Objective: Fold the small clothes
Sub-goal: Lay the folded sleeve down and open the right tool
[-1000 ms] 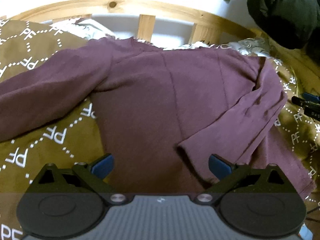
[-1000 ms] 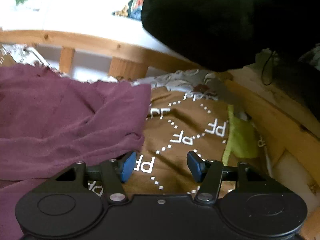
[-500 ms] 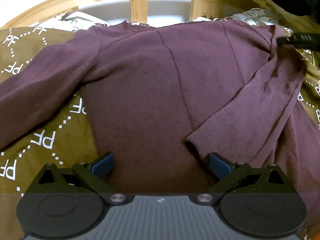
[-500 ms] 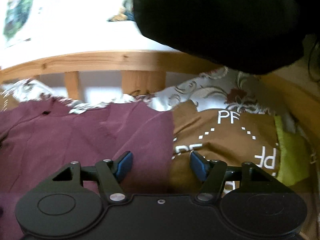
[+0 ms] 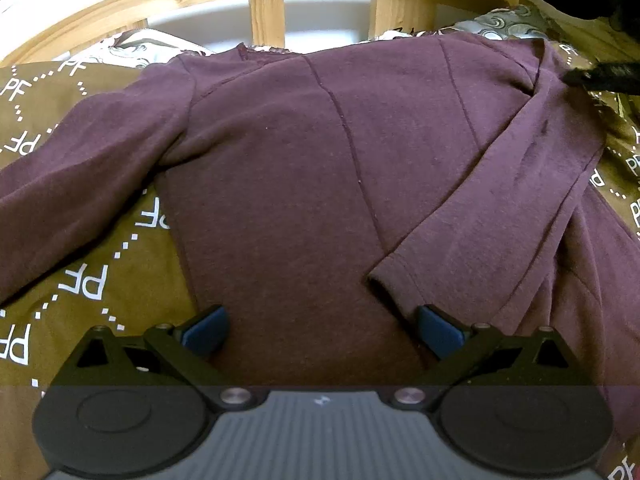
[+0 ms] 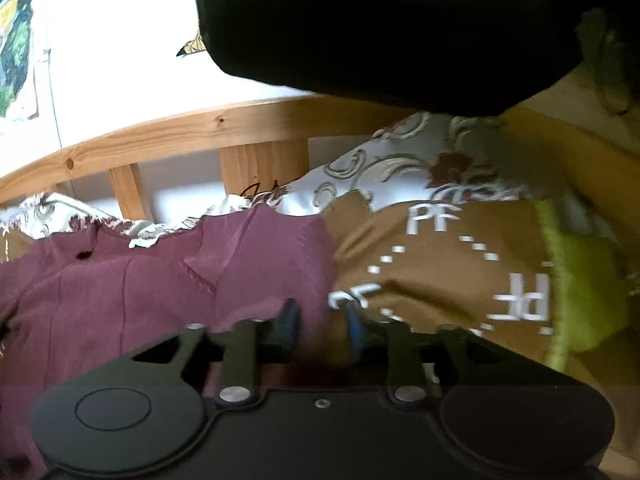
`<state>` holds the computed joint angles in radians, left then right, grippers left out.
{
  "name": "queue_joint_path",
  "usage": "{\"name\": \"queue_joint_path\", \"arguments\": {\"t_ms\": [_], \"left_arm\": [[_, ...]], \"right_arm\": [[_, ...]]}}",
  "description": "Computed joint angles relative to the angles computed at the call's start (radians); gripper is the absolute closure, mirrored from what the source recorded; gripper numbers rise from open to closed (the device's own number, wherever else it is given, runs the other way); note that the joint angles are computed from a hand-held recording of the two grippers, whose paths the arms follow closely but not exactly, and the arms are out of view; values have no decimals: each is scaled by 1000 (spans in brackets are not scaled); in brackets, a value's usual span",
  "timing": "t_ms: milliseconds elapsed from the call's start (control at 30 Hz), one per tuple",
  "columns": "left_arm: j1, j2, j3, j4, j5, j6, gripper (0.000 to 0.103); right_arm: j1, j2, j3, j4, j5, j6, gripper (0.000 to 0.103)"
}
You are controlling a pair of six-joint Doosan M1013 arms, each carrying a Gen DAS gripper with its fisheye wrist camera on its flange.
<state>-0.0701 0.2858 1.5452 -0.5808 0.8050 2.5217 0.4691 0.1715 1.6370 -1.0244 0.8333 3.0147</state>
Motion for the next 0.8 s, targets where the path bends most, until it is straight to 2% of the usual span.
{"name": "queue_joint_path", "arguments": {"t_ms": [67, 267, 367, 500, 533, 567, 600, 733, 767, 800], "left_arm": [[0, 1, -1, 0, 0, -2, 1], [-2, -3, 0, 9, 1, -17, 1], [-3, -4, -1, 18, 4, -27, 1], [-3, -5, 0, 23, 4, -36, 0], [-4, -6, 2, 23, -1, -39, 0], [-5, -8, 6, 23, -7, -41, 0], [-6, -10, 10, 24, -15, -42, 0], [-4, -15, 16, 22, -18, -39, 0], [-4, -15, 14, 25, -14, -41, 0], [-3, -16, 13, 26, -9, -43, 1]], "right_arm": [[25, -13, 16, -18, 50, -56, 56], [117, -17, 57, -65, 216, -314, 53], [148, 0, 73, -87, 246, -441, 54], [160, 39, 65, -163, 253, -505, 56], [157, 47, 60, -174, 251, -505, 64], [156, 54, 55, -191, 255, -488, 87], [153, 56, 49, -193, 252, -471, 98], [144, 34, 44, -161, 257, -288, 97], [142, 25, 47, -139, 258, -250, 103], [140, 20, 45, -111, 267, -230, 103]]}}
